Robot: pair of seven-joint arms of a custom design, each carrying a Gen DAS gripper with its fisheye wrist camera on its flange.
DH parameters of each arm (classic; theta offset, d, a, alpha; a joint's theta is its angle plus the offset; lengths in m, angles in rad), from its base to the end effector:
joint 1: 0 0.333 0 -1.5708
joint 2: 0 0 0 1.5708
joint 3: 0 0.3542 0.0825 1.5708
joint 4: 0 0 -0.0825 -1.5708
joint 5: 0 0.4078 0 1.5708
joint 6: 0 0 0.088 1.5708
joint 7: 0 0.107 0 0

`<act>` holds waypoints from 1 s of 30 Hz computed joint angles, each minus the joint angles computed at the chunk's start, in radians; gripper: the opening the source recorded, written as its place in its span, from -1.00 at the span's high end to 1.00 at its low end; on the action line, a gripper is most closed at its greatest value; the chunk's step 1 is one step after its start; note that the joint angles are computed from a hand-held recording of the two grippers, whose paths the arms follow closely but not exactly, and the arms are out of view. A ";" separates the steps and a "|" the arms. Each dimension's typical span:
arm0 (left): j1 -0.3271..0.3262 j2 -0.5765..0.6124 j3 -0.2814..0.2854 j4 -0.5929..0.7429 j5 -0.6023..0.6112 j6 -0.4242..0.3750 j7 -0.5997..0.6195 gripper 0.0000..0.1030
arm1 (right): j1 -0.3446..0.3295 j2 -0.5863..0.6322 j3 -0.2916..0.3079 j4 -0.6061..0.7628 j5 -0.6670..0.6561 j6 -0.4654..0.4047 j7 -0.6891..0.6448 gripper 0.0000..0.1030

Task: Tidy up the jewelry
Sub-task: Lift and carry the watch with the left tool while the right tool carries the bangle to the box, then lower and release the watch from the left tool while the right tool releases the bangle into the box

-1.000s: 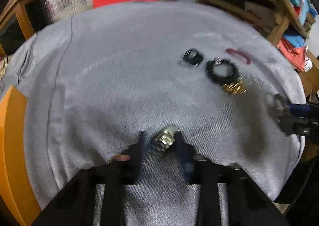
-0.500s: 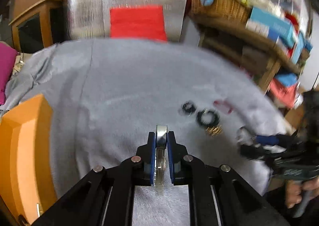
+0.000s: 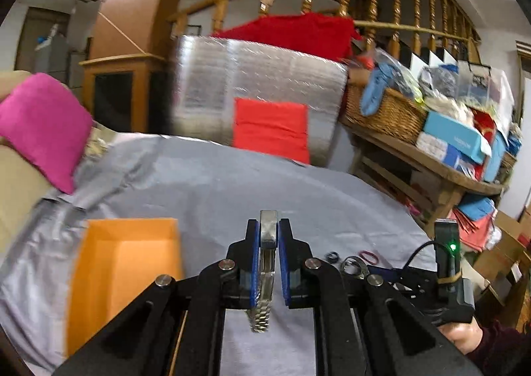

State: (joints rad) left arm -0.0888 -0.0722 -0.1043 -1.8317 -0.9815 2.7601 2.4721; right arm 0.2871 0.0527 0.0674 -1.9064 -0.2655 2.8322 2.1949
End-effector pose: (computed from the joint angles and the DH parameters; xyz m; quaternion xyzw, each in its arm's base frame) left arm 0.6019 -0.0849 0.6948 -0.4727 0.6830 -0.5050 0.2344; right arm 0.6030 0.2364 0.6015 -0.6208 0.6565 -0.2068 0.3753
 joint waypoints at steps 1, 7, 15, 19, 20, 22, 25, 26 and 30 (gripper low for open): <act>0.008 -0.006 0.005 0.000 0.018 0.003 -0.012 0.77 | 0.007 0.025 0.011 0.046 0.015 -0.011 -0.025 -0.23; 0.071 -0.027 0.049 0.006 0.150 0.012 -0.083 0.77 | 0.051 0.190 0.066 0.329 0.106 -0.102 -0.176 -0.23; 0.142 -0.004 0.081 0.014 0.264 0.004 -0.156 0.77 | 0.147 0.439 0.088 0.727 0.161 -0.269 -0.289 -0.23; 0.170 0.010 0.095 0.021 0.246 -0.037 -0.141 0.77 | 0.189 0.563 0.095 0.912 0.192 -0.369 -0.353 -0.23; 0.176 0.011 0.094 0.019 0.248 -0.040 -0.143 0.77 | 0.199 0.591 0.092 0.954 0.200 -0.395 -0.366 -0.23; 0.185 0.019 0.093 0.021 0.255 -0.049 -0.144 0.77 | 0.219 0.641 0.085 1.024 0.212 -0.442 -0.386 -0.23; 0.197 0.031 0.091 0.029 0.249 -0.070 -0.136 0.77 | 0.244 0.728 0.072 1.150 0.233 -0.537 -0.414 -0.23; 0.202 0.037 0.091 0.035 0.250 -0.081 -0.136 0.77 | 0.248 0.742 0.069 1.168 0.242 -0.552 -0.418 -0.23; 0.220 0.068 0.087 0.070 0.245 -0.143 -0.128 0.78 | 0.254 0.824 0.059 1.284 0.281 -0.622 -0.423 -0.23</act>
State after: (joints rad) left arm 0.1309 -0.0042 -0.0169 -1.7615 -0.7361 2.6170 2.3445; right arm 0.5413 0.8763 0.1264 -0.6220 0.0154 2.2106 1.7722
